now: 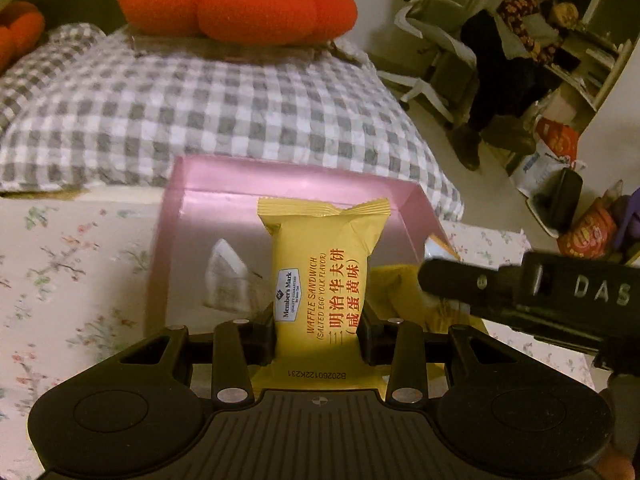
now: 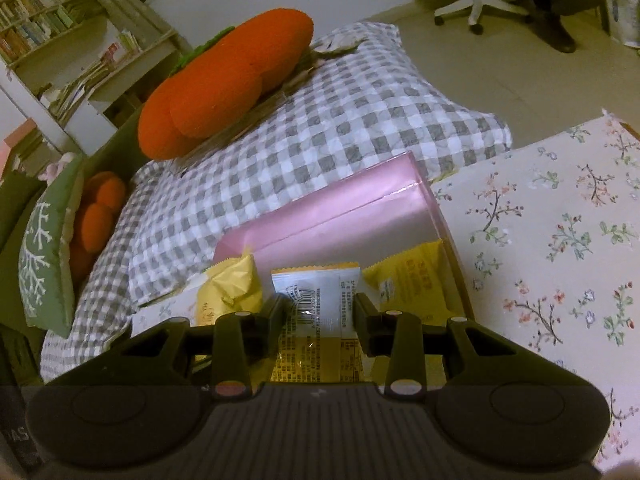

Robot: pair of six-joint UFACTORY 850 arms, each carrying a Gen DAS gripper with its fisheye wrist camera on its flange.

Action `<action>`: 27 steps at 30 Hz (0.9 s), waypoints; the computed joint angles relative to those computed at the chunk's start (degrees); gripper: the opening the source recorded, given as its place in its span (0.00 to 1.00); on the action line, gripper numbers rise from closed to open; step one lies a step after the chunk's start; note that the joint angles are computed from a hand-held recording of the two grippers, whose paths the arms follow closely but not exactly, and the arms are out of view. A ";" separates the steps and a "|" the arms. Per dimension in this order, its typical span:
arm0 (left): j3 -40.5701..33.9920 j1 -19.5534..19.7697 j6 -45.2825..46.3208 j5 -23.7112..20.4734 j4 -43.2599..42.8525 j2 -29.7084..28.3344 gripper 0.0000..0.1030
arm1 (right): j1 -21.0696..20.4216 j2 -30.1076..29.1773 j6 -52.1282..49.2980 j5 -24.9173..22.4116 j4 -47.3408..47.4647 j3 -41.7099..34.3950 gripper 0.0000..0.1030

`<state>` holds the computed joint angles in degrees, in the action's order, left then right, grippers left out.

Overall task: Organize snacks
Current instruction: 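Carry both snacks into the pink box and open both tools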

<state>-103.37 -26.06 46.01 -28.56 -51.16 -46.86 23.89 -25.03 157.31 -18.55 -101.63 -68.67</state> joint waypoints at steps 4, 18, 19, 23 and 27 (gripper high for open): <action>-0.45 -0.66 1.17 0.92 -0.40 -1.00 0.35 | -1.06 -0.44 11.49 1.58 -9.11 0.79 0.33; 1.53 -0.40 6.92 7.30 -2.79 0.26 0.60 | -0.88 0.46 4.72 -0.44 -2.53 1.45 0.41; 1.81 -0.35 7.75 7.60 -3.30 0.63 0.61 | -0.73 0.61 3.33 -0.78 -1.39 1.44 0.41; 2.56 0.10 6.69 8.11 -2.91 1.99 0.63 | -0.11 1.34 -1.09 -1.31 0.77 1.51 0.47; 4.23 0.70 8.08 8.53 -4.53 3.69 0.63 | 0.39 2.15 -3.49 -0.95 1.38 1.59 0.53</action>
<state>-99.14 -25.37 54.09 -20.03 -55.68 -43.17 24.29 -22.88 153.82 -19.50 -100.24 -67.08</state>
